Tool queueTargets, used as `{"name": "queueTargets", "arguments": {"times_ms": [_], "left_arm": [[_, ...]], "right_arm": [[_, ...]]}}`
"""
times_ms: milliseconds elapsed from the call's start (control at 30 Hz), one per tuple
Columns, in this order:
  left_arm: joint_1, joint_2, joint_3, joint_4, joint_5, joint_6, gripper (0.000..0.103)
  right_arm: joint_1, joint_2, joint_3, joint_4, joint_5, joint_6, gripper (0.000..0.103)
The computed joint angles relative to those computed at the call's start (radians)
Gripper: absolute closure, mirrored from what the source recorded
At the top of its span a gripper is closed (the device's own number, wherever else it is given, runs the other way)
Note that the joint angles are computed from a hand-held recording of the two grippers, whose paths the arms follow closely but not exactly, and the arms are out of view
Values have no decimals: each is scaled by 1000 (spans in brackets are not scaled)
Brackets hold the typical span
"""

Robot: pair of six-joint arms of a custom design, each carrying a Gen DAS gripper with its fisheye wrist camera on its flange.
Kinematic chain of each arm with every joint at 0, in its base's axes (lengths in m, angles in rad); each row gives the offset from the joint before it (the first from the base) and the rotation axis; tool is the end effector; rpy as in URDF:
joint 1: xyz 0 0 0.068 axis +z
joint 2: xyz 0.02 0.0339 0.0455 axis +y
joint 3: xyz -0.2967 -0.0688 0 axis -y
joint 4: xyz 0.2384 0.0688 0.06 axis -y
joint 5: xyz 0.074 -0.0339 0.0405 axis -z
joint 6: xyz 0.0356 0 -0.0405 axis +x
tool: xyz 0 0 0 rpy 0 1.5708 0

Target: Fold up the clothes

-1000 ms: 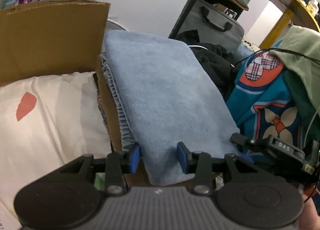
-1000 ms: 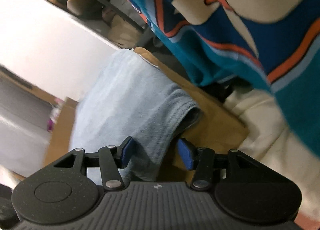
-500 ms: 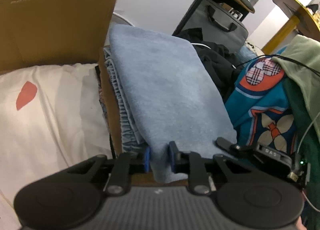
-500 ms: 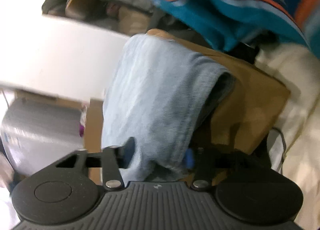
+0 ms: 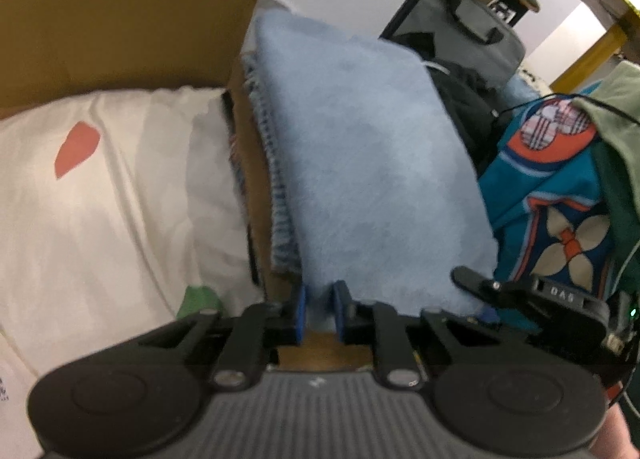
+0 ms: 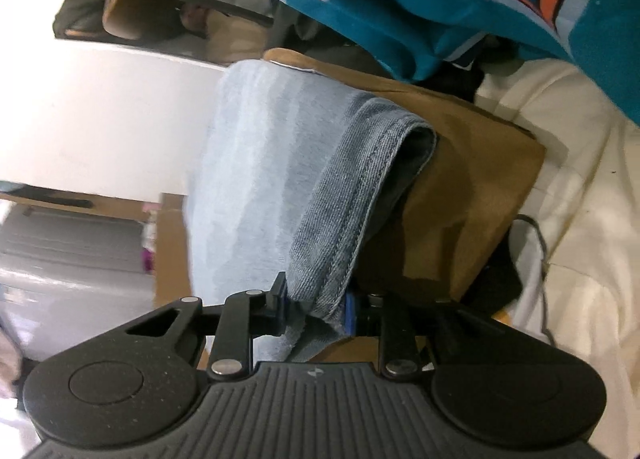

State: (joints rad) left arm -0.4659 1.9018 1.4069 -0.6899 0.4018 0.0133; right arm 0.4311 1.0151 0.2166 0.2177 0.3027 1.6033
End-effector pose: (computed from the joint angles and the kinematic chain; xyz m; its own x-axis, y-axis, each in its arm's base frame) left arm 0.3466 -0.1898 0.2348 -0.8204 0.4262 -0.3813 0.5560 0.7505 -0.3573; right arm 0.1526 0.0585 0.1774 -0.1562 0.9783 -0.1363 0.5038 0.1976 0.8409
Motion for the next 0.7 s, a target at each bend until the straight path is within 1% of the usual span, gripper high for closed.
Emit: {"name": "queueTargets", "arguments": {"times_ms": [33,100,200,233,267,300,333,367,400,433,467,500,533,567,600,633,667,700], "left_arm": [[-1,5,5,-22,-22,3,103],[12,-3,7,-61,-35,7,103],[28,-32,37,-131,-54,10,102],[31,-42,56,-157,-63,11,102],[36,-50,78,-185,-72,12,99],[41,-58,104,-213,-77,9,93],[46,-66,129,-239,-80,8,91],[50,-75,154,-264,-82,7,84],[54,-82,181,-289,-84,7,74],[57,-89,207,-311,-90,7,68],[58,-95,234,-333,-96,8,54],[62,-99,267,-359,-102,9,43],[66,-101,303,-390,-104,11,40],[71,-101,342,-424,-105,14,32],[76,-99,381,-457,-103,18,23],[81,-96,421,-492,-100,22,19],[86,-91,464,-527,-97,27,12],[91,-85,509,-564,-94,31,9]], "right_arm": [[5,6,20,-37,6,6,77],[18,12,67,-129,22,24,75],[32,-9,174,-325,19,35,73],[42,-18,212,-391,24,33,70],[48,-25,245,-449,23,30,68],[53,-36,273,-499,20,31,66],[58,-46,300,-547,16,32,65],[65,-58,324,-591,20,32,64],[73,-68,348,-633,25,31,62],[81,-77,373,-675,29,30,56],[88,-75,408,-726,33,23,52],[95,-71,444,-774,39,21,48],[100,-71,478,-817,41,19,48],[107,-77,506,-849,43,21,46],[115,-76,539,-880,50,24,39],[123,-72,573,-910,56,27,30],[130,-62,615,-948,62,28,26],[138,-49,660,-985,68,26,19]]}}
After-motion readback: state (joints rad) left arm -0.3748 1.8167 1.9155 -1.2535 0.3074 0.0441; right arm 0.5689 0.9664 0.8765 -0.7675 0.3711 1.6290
